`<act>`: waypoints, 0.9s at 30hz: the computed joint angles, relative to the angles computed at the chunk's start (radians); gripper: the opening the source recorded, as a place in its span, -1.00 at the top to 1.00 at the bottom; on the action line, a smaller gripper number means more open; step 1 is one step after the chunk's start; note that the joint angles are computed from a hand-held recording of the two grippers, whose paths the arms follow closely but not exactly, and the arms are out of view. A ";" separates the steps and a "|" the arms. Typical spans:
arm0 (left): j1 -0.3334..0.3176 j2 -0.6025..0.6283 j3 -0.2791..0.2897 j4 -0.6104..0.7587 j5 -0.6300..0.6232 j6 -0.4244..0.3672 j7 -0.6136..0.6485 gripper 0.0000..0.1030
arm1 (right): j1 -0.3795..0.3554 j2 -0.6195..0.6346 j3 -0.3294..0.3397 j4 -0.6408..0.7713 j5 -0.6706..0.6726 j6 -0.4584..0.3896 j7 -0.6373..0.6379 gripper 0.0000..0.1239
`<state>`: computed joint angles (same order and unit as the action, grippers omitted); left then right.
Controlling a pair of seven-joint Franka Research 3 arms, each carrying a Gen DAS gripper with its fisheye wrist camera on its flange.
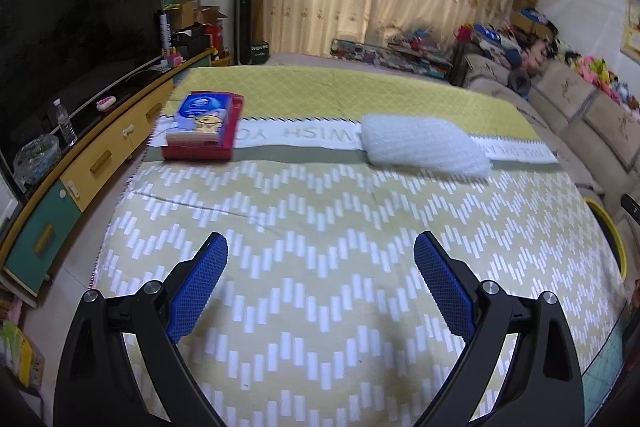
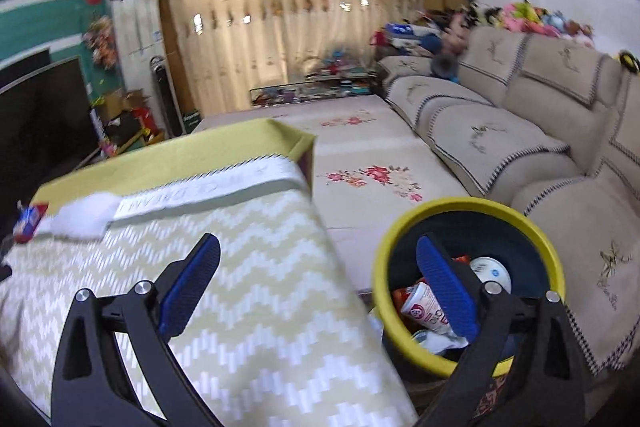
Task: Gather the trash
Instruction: 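Grasp the white foam fruit net with the left gripper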
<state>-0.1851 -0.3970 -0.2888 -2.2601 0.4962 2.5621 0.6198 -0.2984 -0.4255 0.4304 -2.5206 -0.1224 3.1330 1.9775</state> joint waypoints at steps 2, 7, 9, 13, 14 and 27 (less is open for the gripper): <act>-0.049 0.030 0.033 0.023 -0.069 0.000 0.094 -0.81 | -0.070 -0.028 0.072 -0.008 -0.029 0.028 0.024 -0.55; -0.097 0.132 0.065 0.140 -0.203 -0.010 0.278 -0.81 | -0.114 -0.047 0.123 -0.016 -0.015 0.037 0.020 -0.55; -0.094 0.197 0.065 0.221 -0.221 -0.016 0.338 -0.81 | -0.105 -0.044 0.113 -0.016 -0.005 0.041 0.010 -0.55; -0.079 0.336 0.069 0.383 -0.266 -0.062 0.438 -0.81 | -0.118 -0.045 0.123 -0.015 0.011 0.048 0.005 -0.55; -0.074 0.362 0.070 0.414 -0.283 -0.076 0.457 -0.81 | -0.122 -0.047 0.127 -0.016 0.016 0.049 0.005 -0.55; -0.052 0.462 0.021 0.531 -0.608 -0.143 0.786 -0.81 | -0.088 -0.025 0.091 0.000 0.035 0.022 -0.013 -0.55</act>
<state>-0.2368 0.0653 -0.2680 -1.7287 -0.1115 2.4194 1.4057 -0.3861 -0.4504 0.5219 -2.5205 -0.0875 3.1550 1.9645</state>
